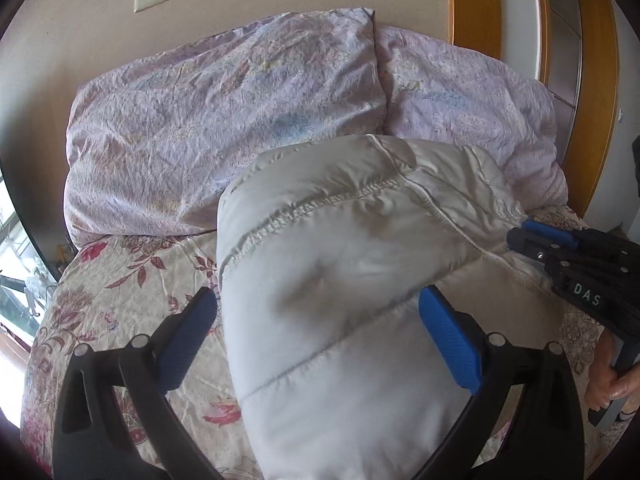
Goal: Fold large clothes
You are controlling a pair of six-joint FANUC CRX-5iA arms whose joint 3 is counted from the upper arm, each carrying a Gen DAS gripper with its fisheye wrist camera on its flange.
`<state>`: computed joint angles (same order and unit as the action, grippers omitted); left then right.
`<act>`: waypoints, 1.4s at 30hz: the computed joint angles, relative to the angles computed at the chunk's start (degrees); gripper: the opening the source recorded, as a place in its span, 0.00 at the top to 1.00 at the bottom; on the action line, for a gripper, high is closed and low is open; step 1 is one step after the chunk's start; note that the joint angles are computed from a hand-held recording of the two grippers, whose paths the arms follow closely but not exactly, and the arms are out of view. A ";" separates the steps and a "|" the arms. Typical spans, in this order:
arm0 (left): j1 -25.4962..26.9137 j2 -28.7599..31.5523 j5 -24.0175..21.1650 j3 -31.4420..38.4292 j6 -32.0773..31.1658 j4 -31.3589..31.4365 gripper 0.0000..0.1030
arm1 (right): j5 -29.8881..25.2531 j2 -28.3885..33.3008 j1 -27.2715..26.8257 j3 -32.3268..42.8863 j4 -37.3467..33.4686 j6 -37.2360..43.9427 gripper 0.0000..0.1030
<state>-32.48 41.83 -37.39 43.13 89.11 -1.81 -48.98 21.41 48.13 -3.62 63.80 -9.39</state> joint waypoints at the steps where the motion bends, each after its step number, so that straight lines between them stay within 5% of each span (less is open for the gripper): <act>1: -0.19 0.17 0.36 0.19 0.12 -0.53 0.02 | -0.53 0.08 0.36 0.16 0.32 -0.59 0.78; 9: 0.26 4.49 -0.99 3.97 -1.77 3.78 0.02 | 1.14 2.49 -0.66 1.44 -3.80 1.61 0.78; 30: -2.40 9.64 -3.80 12.03 6.66 -7.16 0.02 | 8.35 4.65 -4.81 2.12 -8.06 5.09 0.79; 37: -1.41 7.43 0.37 6.94 3.58 -3.18 0.02 | 6.40 0.92 -2.35 -1.19 -6.54 -0.04 0.61; 42: -1.96 7.73 0.38 7.55 4.92 -5.56 0.02 | 9.51 1.79 -3.62 -1.83 -7.27 0.37 0.60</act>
<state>-34.44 49.56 -37.02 50.68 94.03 -7.37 -39.47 23.21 44.51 -5.46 56.53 -9.02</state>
